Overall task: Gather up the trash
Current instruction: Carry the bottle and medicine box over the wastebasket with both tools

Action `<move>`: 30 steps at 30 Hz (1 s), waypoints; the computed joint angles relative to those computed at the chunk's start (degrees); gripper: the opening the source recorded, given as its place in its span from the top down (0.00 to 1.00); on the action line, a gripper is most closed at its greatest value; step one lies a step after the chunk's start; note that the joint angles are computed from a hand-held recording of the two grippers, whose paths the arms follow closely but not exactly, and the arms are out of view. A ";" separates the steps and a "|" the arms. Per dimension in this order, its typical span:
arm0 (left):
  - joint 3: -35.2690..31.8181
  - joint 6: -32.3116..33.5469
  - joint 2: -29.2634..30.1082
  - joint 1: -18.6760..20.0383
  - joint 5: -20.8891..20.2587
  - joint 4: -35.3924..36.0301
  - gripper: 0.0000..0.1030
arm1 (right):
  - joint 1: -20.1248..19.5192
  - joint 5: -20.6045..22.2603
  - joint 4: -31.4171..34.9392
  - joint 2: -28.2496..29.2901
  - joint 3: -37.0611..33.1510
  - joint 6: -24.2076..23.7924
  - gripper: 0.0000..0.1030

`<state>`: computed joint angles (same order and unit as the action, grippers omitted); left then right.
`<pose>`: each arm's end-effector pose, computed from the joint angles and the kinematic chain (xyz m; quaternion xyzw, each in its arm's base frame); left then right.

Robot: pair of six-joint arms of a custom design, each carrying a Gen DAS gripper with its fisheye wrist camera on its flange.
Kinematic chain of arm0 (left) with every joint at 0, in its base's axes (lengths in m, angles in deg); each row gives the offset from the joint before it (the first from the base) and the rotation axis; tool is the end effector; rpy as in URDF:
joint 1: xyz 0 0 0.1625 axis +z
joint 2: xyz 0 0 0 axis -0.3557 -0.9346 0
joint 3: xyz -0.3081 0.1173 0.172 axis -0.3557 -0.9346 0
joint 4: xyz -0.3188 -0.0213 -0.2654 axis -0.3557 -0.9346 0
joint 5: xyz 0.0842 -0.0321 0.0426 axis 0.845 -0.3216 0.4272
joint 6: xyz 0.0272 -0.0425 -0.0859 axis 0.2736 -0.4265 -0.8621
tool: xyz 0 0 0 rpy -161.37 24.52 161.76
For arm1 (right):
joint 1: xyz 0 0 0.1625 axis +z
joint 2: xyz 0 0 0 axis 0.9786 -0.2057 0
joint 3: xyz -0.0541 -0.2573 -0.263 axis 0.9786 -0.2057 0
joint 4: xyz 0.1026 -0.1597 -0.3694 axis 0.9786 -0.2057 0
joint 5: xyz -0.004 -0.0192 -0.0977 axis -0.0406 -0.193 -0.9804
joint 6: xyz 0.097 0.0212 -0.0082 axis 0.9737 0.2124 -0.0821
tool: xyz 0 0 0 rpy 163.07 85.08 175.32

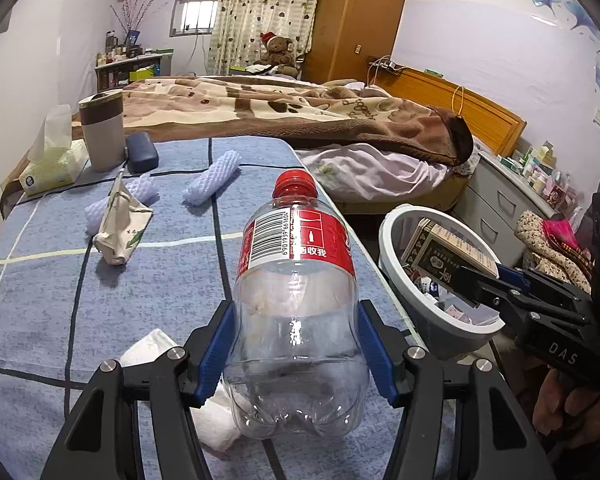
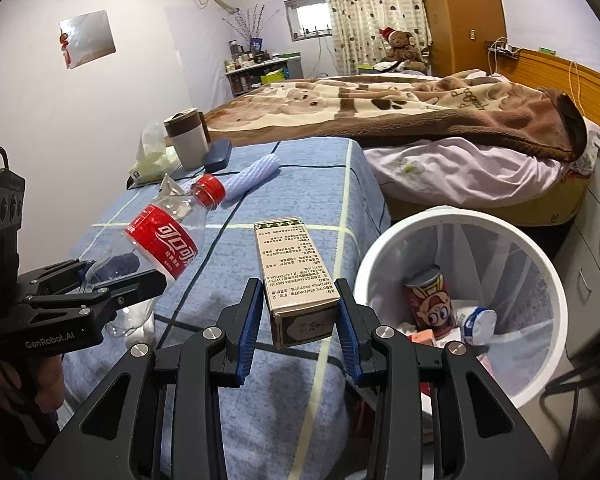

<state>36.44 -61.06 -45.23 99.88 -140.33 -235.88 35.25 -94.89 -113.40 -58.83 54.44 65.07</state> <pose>0.0588 -0.5952 0.2916 0.2352 0.8959 -0.3033 0.2237 0.3377 -0.5689 -0.1109 0.2044 -0.8920 0.3442 0.2099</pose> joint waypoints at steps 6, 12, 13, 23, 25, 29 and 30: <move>-0.19 0.32 0.87 -0.62 -0.41 0.73 0.41 | -0.42 -0.89 -1.76 -0.91 1.81 0.54 0.64; -0.78 0.54 2.36 -1.17 -1.01 1.71 0.41 | -1.16 -2.00 -3.49 -1.97 3.74 1.29 0.64; -0.92 0.52 2.64 -1.30 -1.05 1.94 0.41 | -1.21 -2.21 -3.69 -2.14 4.07 1.50 0.64; -2.17 1.05 6.20 -3.16 -2.10 4.04 0.41 | -2.62 -4.78 -6.75 -4.50 8.22 3.76 0.64; -2.30 1.19 6.76 -3.51 -2.32 4.33 0.41 | -2.90 -5.15 -7.21 -4.89 8.82 4.20 0.64; -2.87 1.37 8.03 -4.11 -2.66 4.91 0.41 | -3.33 -5.66 -8.31 -5.46 9.77 4.39 0.64; -3.09 1.43 8.44 -4.24 -2.78 5.01 0.41 | -3.44 -5.86 -8.65 -5.59 10.04 4.41 0.64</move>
